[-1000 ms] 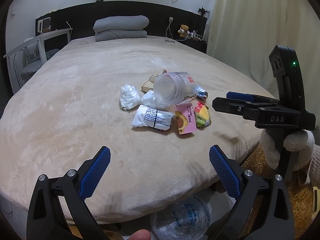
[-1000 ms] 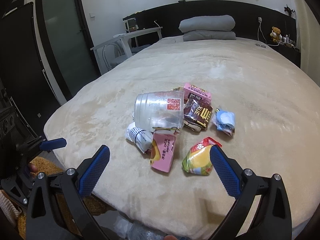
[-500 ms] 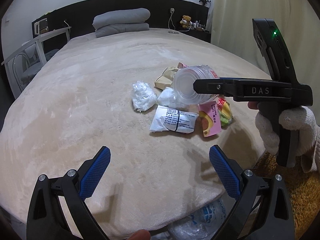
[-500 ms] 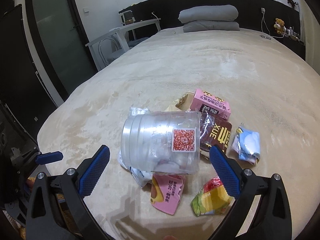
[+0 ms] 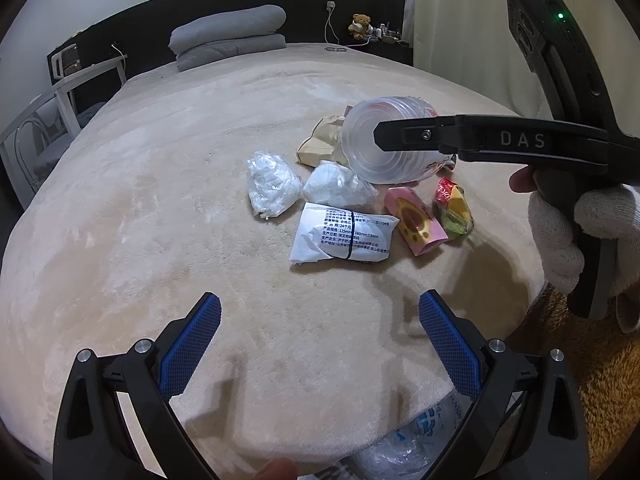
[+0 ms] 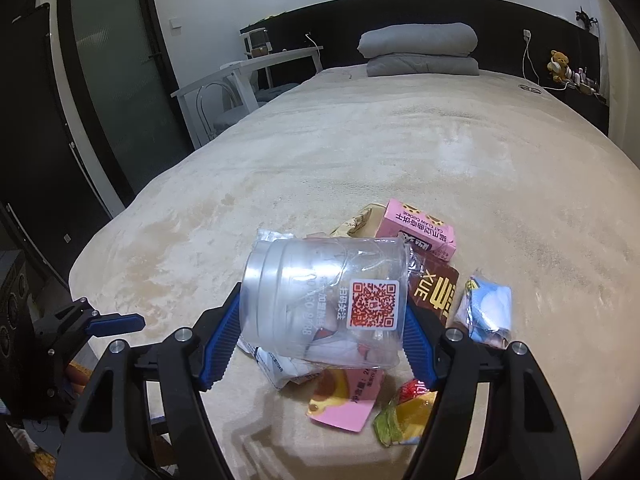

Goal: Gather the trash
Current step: 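Lift the clear cup with the right gripper while the left gripper grasps the white wipe packet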

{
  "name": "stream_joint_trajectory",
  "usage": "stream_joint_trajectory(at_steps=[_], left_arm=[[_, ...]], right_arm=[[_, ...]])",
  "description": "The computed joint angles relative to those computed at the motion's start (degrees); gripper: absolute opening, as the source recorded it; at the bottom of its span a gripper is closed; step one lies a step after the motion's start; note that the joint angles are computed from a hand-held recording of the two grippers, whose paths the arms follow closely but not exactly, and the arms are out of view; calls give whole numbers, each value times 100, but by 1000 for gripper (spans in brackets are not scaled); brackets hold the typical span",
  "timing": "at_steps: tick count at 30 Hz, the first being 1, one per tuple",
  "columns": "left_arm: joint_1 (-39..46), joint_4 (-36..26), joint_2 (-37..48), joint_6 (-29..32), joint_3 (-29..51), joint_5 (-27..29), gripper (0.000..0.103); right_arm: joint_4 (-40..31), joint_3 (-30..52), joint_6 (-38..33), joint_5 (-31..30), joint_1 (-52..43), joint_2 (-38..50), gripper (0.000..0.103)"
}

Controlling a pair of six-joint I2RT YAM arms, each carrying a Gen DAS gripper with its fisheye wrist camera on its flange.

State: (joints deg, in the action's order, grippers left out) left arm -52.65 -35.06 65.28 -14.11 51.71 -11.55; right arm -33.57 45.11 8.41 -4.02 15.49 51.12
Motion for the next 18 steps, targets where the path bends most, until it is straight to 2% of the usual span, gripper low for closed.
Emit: stream_joint_trajectory(at_steps=[8,13,18], left_arm=[[-6,180,669,125,345,129,97],[-17,350,1130,157,572,48,97],[85,409,1571,170,838,201,97]], right_arm=[[-335,-35,-162,-465,-609,-561,71],[-718,-79,-490,-824,-1168,-957,71],[-1118,-118,-824,-1156,-1737,-1254,71]])
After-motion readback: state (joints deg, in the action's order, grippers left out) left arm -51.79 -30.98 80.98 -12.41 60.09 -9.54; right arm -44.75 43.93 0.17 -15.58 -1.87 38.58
